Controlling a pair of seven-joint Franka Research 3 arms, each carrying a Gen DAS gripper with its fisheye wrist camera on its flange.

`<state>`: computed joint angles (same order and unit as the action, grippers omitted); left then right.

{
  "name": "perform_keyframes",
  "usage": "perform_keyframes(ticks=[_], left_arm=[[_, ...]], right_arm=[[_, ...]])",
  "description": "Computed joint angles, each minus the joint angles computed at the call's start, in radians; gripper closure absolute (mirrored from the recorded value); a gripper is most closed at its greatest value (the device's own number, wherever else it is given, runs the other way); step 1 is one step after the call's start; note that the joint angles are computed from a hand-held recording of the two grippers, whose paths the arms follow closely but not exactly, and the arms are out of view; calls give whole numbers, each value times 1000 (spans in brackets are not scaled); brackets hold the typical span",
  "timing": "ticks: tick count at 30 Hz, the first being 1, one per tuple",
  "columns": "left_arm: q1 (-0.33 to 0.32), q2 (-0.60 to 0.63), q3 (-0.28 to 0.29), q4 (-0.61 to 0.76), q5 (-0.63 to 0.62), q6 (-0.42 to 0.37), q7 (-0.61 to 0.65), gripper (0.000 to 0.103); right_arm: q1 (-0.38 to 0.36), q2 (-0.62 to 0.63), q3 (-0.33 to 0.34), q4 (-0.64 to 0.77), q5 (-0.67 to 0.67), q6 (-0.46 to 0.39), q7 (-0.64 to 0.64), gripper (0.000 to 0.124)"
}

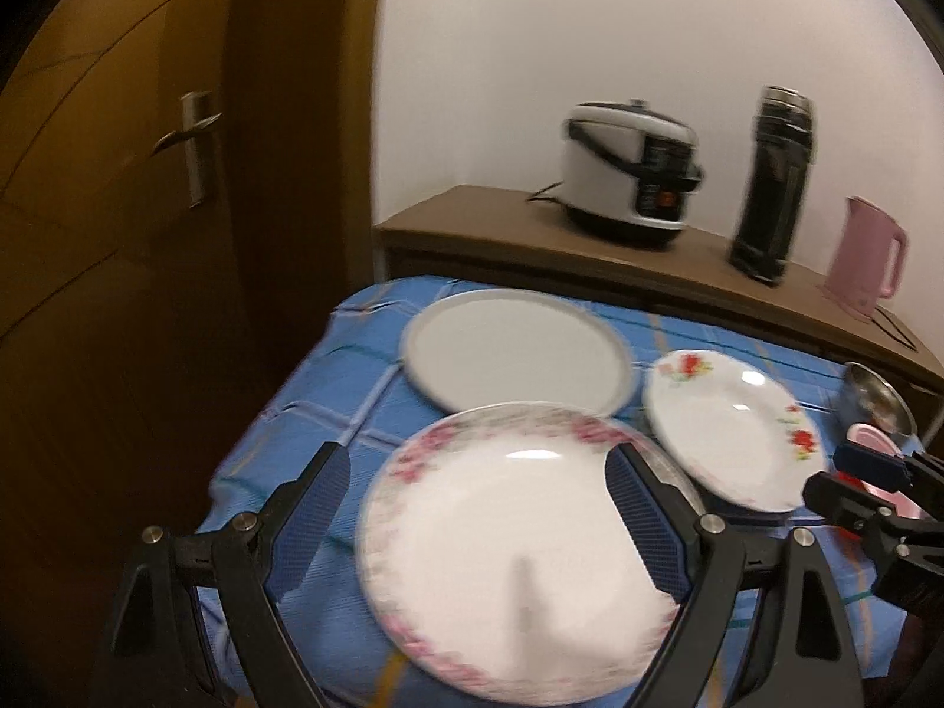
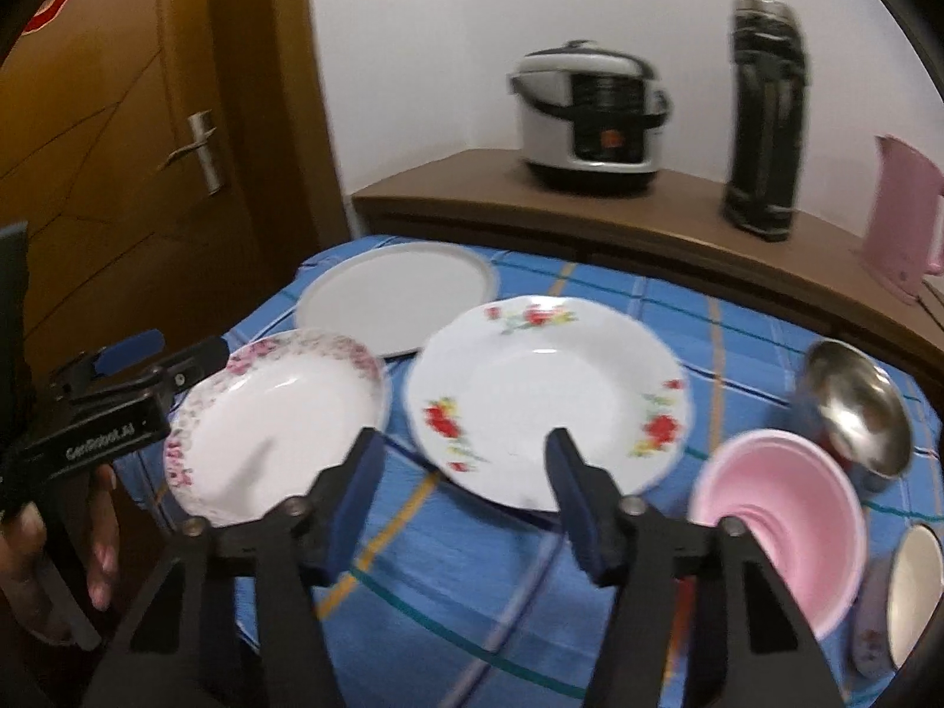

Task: Organize plates and bowls
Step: 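Reach the left gripper to the pink-floral deep plate rim and grasp it, then lift the pink-floral plate with the left gripper and carry it over the grey plate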

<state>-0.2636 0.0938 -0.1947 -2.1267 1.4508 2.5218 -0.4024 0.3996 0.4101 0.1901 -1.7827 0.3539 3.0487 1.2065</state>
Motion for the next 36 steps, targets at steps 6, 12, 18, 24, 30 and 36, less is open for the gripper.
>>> perform_keyframes(ticks=[6, 12, 18, 24, 30, 36], left_arm=[[33, -28, 14, -67, -41, 17, -29, 13], [57, -16, 21, -78, -33, 70, -38, 19], [70, 20, 34, -64, -57, 144, -9, 40], [72, 48, 47, -51, -67, 195, 8, 63], [61, 68, 57, -34, -43, 209, 1, 70], [54, 74, 61, -30, -16, 204, -23, 73]], right_arm=[[2, 72, 32, 93, 12, -82, -48, 85], [52, 115, -16, 155, -24, -140, -11, 96], [75, 152, -38, 207, -63, -192, 20, 101], [103, 181, -72, 246, -115, -209, 73, 104], [99, 190, -66, 254, -128, -209, 83, 105], [106, 192, -72, 253, -142, -198, 88, 105]])
